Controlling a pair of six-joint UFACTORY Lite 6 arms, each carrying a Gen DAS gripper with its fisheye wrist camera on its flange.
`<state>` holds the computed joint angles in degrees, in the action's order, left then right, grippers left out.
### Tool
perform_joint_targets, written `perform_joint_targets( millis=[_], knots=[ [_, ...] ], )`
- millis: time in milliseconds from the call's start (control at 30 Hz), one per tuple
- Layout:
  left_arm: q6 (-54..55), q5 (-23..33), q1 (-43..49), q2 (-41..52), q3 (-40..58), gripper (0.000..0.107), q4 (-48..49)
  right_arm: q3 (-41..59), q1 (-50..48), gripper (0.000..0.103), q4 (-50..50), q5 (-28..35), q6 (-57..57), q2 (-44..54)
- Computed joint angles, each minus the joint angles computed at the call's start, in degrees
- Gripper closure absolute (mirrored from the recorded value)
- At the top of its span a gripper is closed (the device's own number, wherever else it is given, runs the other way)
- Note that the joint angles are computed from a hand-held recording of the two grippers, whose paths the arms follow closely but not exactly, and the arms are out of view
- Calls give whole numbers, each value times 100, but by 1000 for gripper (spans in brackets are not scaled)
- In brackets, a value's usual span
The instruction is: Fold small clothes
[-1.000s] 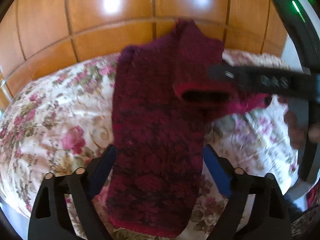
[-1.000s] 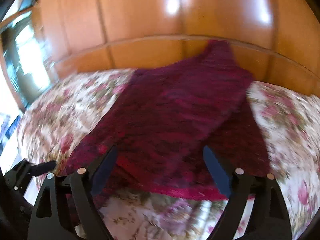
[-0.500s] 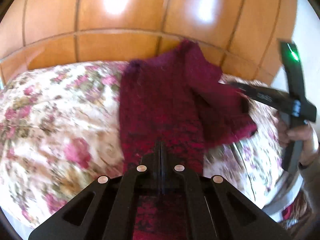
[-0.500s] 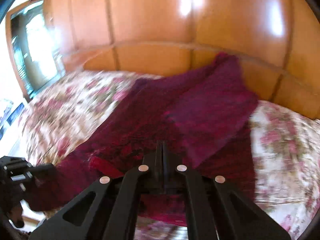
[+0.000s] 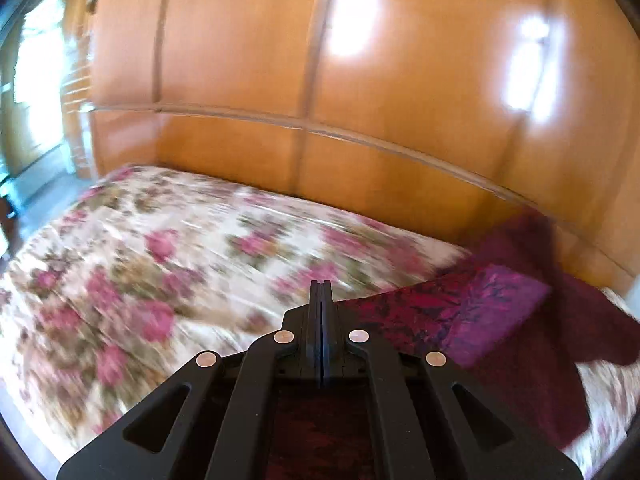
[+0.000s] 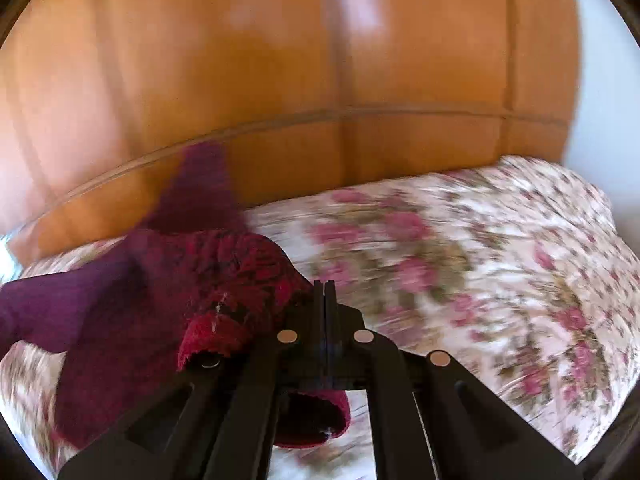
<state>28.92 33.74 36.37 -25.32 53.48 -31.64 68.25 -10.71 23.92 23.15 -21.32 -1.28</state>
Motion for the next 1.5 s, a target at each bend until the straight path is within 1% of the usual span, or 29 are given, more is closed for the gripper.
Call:
perform_joint_targets(
  millis=[67,133,167,233,333,367,400,433,467,500,533,567,633,667,733,800,833,933,1000,1033,1067,1100,1167,1200,1233,1267,1367,1467,1500],
  knots=[
    [-503,-248,176,1063,739,107,295,737,-461,103,-87,186,157,755],
    [-1471,-524,146,1853,1352,107,1254,1295,-701,103,-440,271,576,1334],
    [-2001,-588,99,2116,1556,107,1764,1612,-787,103,-840,283,989,1662],
    [-3039,-607,108,2843,2098,107,2755,2114,-939,103,-1139,419,1337,2168],
    [-3844,-317,237,3635,2682,107,3311,2731,-1042,103,-1554,623,1756,2786],
    [-4022,-347,254,3655,2634,107,3475,2748,-1044,99,-1692,607,1837,2824],
    [-3960,-429,280,3590,2513,107,3419,2739,-1049,95,-1842,566,1938,2841],
    [-3658,-556,333,3416,2286,104,3140,2664,-1076,69,-1770,534,1859,2787],
    [-3495,-660,378,3225,2064,87,2997,2442,-1120,36,-1618,404,1736,2629],
    [-3572,-691,366,3106,1944,74,3068,2200,-1159,28,-1466,286,1600,2428],
    [-3420,-788,427,2871,1702,47,2943,1936,-1166,28,-1372,196,1494,2197],
    [-3031,-1012,544,2453,1282,37,2578,1665,-1180,28,-1081,147,1159,1966],
    [-1832,-1062,661,1718,624,37,1380,1054,-1184,27,-278,132,252,1445],
    [-1233,-881,711,1455,402,37,828,636,-1147,25,243,250,-347,1090],
    [-33,-178,767,756,-198,37,-225,52,-1113,23,1244,740,-1448,667],
    [1166,667,929,149,-882,37,-1192,-595,-968,23,1984,1369,-2245,303],
    [1547,1128,917,-165,-1279,37,-1393,-843,-857,23,2188,1594,-2437,203],
    [1927,2145,759,-918,-2291,37,-1763,-1508,-420,23,2736,2048,-2800,47],
    [1926,2619,552,-1348,-2922,37,-2024,-1770,-91,27,2926,2088,-2894,94],
    [1842,2631,405,-1559,-3151,37,-2096,-1851,62,32,3002,2064,-2901,149],
    [1675,2519,150,-1752,-3361,37,-2139,-1900,187,41,3087,2039,-2908,207],
    [1580,2424,-50,-1807,-3503,40,-2167,-1952,297,46,3153,1964,-2905,191],
    [1248,2026,-739,-1698,-3656,72,-2188,-1964,439,62,3183,1916,-2872,133],
    [1030,1727,-1101,-1672,-3676,75,-2114,-1956,516,66,3122,1895,-2795,79],
    [880,1466,-1317,-1688,-3633,86,-1984,-1959,638,76,3009,1822,-2660,-10],
    [770,1445,-1391,-1704,-3552,88,-1890,-1961,818,79,2791,1715,-2420,-186],
    [430,1680,-1284,-2141,-3323,90,-1552,-2075,1001,82,2430,1601,-2189,-803],
    [472,2356,-802,-2598,-2959,91,-1327,-2186,1020,83,1972,1922,-1908,-1809],
    [625,2754,-468,-2726,-2840,91,-1346,-2192,1008,83,1787,2116,-1800,-2130]
  ],
)
